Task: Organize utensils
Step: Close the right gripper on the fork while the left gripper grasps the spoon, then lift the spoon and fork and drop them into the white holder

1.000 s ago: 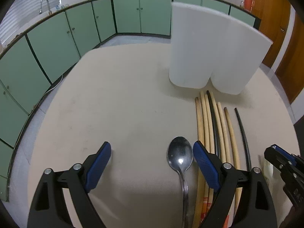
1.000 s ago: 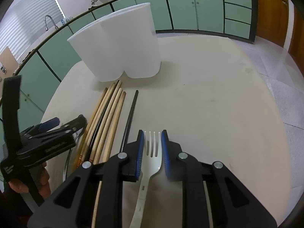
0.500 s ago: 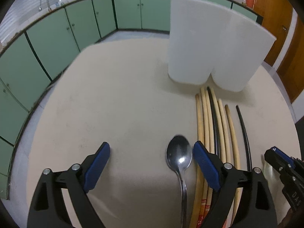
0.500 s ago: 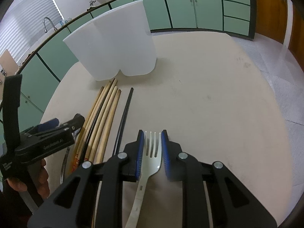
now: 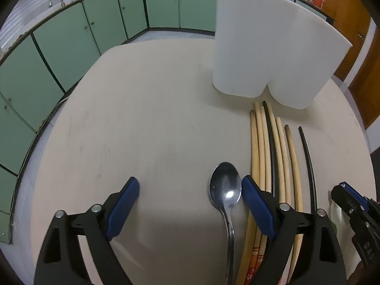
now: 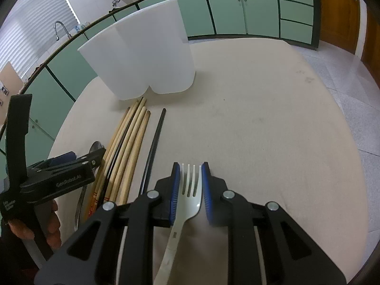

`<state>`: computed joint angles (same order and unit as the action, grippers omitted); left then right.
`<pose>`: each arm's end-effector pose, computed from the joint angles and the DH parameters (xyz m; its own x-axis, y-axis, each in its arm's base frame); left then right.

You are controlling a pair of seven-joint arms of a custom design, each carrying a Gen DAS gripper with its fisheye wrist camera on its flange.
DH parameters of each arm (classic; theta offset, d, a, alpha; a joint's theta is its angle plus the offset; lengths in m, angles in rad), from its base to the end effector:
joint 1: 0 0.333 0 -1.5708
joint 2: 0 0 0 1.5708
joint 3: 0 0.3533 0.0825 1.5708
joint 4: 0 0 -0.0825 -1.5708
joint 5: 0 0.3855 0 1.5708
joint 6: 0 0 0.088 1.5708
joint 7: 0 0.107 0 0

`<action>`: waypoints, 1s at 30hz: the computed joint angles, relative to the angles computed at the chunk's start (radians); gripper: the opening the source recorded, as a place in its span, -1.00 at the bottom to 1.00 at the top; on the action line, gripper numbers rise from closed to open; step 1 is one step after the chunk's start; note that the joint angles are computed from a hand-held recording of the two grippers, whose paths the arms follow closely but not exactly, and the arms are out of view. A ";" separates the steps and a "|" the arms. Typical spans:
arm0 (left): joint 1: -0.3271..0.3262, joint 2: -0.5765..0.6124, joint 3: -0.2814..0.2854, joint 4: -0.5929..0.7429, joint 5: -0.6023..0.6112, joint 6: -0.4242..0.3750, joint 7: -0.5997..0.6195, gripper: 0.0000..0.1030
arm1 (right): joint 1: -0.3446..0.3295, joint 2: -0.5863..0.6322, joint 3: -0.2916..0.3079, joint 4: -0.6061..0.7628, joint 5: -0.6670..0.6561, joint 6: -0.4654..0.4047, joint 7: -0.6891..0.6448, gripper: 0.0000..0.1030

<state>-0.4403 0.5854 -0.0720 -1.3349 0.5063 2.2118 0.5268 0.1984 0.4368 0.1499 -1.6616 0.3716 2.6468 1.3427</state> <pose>0.6863 -0.3514 0.4543 0.3021 -0.9532 -0.0132 -0.8387 -0.2591 -0.4790 0.6936 0.2228 0.4507 0.3252 -0.9089 -0.2609 -0.8383 -0.1494 -0.5244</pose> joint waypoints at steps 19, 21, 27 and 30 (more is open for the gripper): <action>-0.010 -0.183 0.036 -0.281 0.113 0.396 -0.069 -0.47 | -0.025 -0.075 0.037 -0.062 0.065 0.068 -0.107 -0.67; -0.031 -0.215 0.056 -0.310 0.211 0.415 -0.130 -0.47 | -0.033 -0.096 0.052 -0.076 0.105 0.096 -0.153 -0.68; -0.045 -0.274 0.063 -0.352 0.456 0.436 -0.335 -0.47 | -0.037 -0.136 0.067 -0.094 0.197 0.151 -0.264 -0.70; -0.030 -0.275 0.045 -0.339 0.525 0.424 -0.378 -0.47 | -0.034 -0.145 0.069 -0.099 0.223 0.176 -0.310 -0.73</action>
<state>-0.4704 0.3107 -0.0270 -1.6736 1.0318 2.6354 0.1487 0.1646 0.2917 0.2193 -1.7609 0.5946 2.8229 1.0322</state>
